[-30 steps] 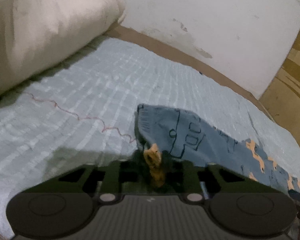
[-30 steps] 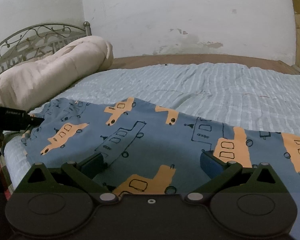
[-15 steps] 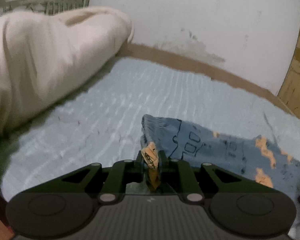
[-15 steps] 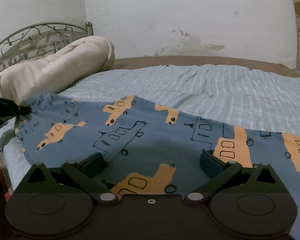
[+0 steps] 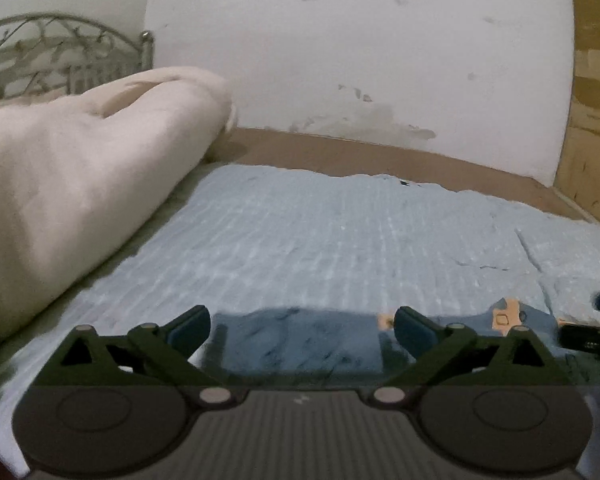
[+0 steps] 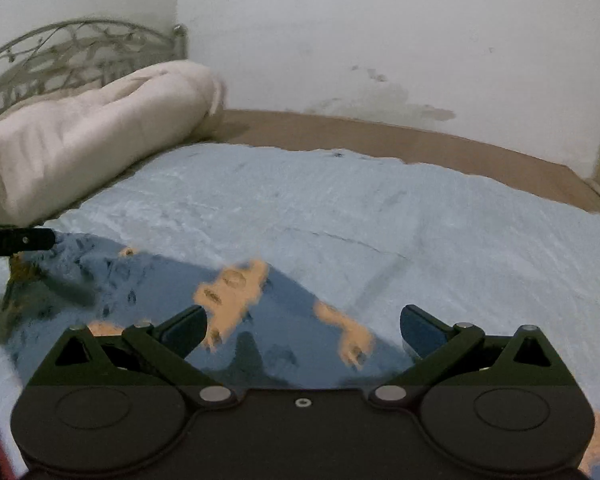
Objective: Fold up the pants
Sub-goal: 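Lay the hem down with the left gripper and open it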
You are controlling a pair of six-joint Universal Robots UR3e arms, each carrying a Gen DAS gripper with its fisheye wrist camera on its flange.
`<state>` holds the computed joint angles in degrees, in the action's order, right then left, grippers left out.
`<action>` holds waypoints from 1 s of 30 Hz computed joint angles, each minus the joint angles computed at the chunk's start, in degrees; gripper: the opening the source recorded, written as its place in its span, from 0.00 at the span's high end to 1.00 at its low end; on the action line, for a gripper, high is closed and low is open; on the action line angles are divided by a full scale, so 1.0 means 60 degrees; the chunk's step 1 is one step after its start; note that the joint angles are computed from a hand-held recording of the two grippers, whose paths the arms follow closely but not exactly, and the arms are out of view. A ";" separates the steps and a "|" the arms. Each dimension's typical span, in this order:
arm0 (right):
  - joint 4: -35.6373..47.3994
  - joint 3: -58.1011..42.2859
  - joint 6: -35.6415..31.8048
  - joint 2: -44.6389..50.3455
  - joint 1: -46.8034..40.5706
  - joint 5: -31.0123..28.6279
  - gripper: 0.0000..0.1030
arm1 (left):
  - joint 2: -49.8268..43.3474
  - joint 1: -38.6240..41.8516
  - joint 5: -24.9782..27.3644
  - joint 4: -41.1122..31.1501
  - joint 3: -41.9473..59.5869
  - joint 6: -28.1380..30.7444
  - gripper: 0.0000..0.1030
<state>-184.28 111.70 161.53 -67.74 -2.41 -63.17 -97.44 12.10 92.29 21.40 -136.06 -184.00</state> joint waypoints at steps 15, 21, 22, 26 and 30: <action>0.1470 -0.5246 0.0634 0.3878 0.1294 -0.3152 0.01 | -0.1973 -0.0608 0.1351 -0.1296 0.1735 -0.0319 0.02; 0.0360 -0.2227 0.0033 0.1768 0.0063 -0.1960 0.01 | -0.1318 -0.1336 0.1916 -0.1009 0.1307 -0.0401 0.01; 0.0111 -0.1297 -0.0350 0.1143 -0.0216 -0.1502 0.01 | -0.1200 -0.1514 0.1897 -0.0961 0.1213 -0.0453 0.01; -0.0885 0.1750 -0.1937 -0.0725 -0.0869 -0.0511 0.01 | -0.1083 -0.2499 0.1873 -0.0881 0.1017 -0.0560 0.01; -0.3316 0.4290 -0.3192 -0.1292 -0.1668 -0.0651 0.01 | -0.1646 -0.3796 0.2794 -0.0954 0.1292 -0.0264 0.01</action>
<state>-204.18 137.44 142.38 -75.50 -12.42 -67.08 -107.32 -10.68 109.05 15.68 -128.30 -185.58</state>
